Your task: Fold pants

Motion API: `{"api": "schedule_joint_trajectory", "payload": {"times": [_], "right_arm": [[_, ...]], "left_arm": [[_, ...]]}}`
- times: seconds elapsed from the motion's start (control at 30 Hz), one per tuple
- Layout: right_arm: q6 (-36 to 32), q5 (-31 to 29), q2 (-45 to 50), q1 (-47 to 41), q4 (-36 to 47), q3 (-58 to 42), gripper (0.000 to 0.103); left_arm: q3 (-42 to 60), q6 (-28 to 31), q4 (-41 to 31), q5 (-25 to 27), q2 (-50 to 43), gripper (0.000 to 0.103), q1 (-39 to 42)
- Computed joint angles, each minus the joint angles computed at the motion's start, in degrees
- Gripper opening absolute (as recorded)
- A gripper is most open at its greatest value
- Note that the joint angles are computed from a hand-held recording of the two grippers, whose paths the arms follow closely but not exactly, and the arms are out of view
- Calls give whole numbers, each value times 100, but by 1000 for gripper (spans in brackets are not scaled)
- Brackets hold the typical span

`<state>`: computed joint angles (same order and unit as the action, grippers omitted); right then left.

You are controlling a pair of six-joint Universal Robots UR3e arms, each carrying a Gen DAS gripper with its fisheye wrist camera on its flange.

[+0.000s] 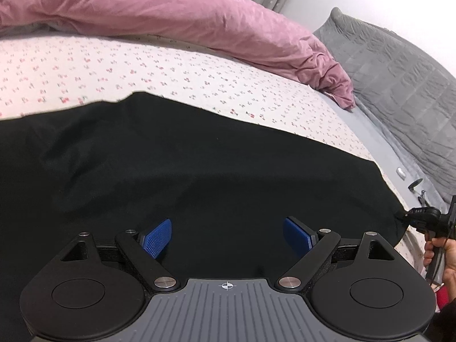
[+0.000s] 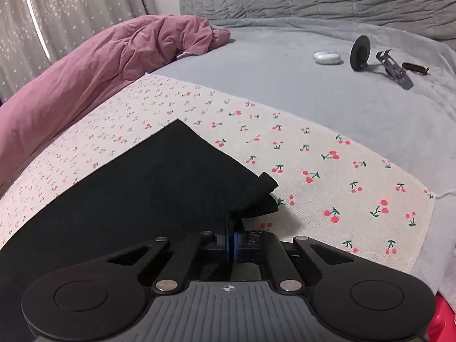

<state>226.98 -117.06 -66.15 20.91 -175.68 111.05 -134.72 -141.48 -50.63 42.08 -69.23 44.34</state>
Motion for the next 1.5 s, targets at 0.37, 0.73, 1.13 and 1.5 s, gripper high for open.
{"api": "schedule_joint_trajectory", "payload": {"times": [0.37, 0.73, 1.13, 1.5], "right_arm": [[-934, -214, 400, 702, -510, -949, 3], [-2641, 764, 1528, 1443, 699, -3275, 3], [-3226, 1778, 1890, 1811, 1339, -4068, 3], [-3658, 2033, 2116, 2076, 1451, -4342, 9]], "left_arm": [[-114, -636, 1068, -160, -497, 88, -497], [-4, -1076, 1467, -327, -1042, 86, -898], [227, -1655, 1813, -649, -1738, 85, -1194], [243, -2101, 2055, -1156, -2271, 72, -1192]]}}
